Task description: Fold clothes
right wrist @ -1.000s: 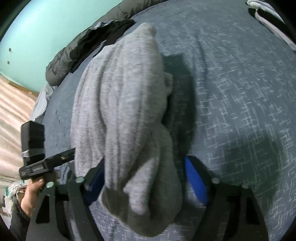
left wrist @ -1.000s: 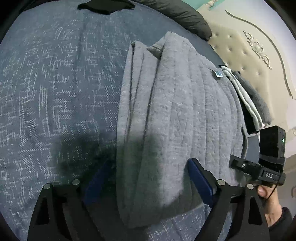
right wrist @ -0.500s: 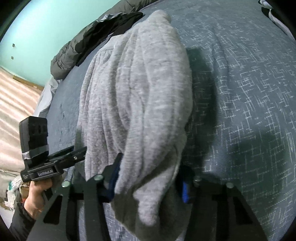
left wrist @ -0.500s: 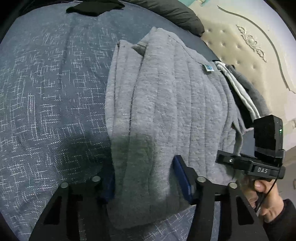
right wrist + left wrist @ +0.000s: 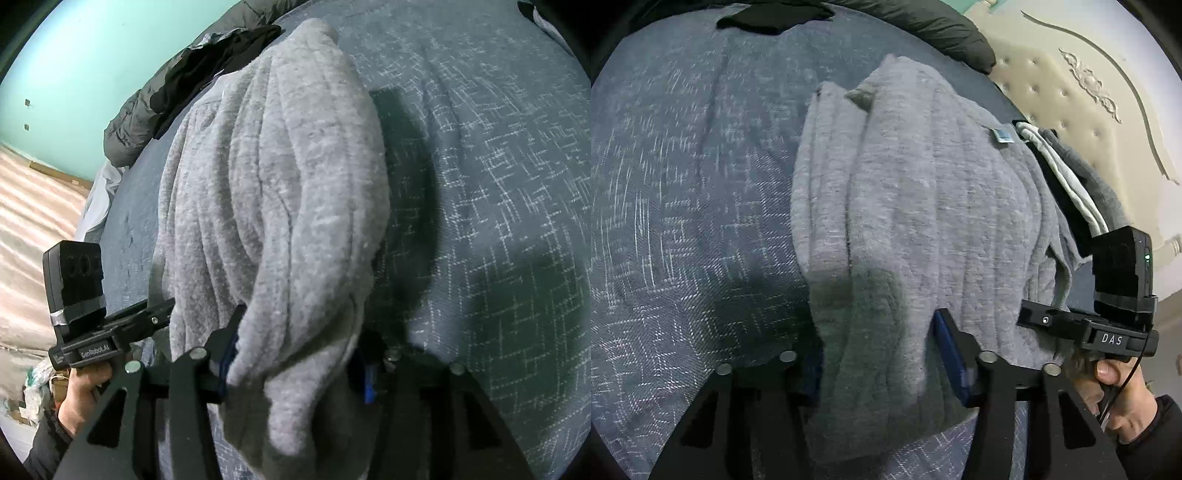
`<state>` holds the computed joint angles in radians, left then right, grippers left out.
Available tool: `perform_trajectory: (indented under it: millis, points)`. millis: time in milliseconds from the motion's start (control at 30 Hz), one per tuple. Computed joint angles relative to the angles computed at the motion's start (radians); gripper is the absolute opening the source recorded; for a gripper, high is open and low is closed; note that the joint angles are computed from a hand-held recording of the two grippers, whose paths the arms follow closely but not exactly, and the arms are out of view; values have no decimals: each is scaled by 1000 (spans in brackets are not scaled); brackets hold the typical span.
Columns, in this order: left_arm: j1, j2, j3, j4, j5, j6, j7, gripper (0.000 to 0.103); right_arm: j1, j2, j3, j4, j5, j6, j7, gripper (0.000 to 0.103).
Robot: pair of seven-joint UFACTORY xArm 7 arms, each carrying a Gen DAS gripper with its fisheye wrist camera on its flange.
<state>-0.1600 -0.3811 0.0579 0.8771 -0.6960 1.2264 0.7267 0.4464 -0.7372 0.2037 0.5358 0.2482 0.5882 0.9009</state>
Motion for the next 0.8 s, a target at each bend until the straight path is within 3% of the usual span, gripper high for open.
perform_trajectory:
  millis: [100, 467, 633, 733, 800]
  points:
    - [-9, -29, -11, 5, 7, -15, 0, 39, -15, 2, 22, 23, -28, 13, 10, 39]
    - [-52, -80, -15, 61, -11, 13, -40, 36, -28, -68, 20, 57, -73, 29, -3, 27]
    - [-77, -118, -26, 60, -16, 19, -89, 36, -29, -126, 1, 91, -77, 116, -49, 26]
    - [-65, -186, 28, 4, -3, 78, -84, 36, -16, -175, -17, 91, -62, 198, -86, 26]
    - [-66, -207, 5, -47, 0, 71, -111, 37, -7, -201, -33, 91, -45, 264, -118, 26]
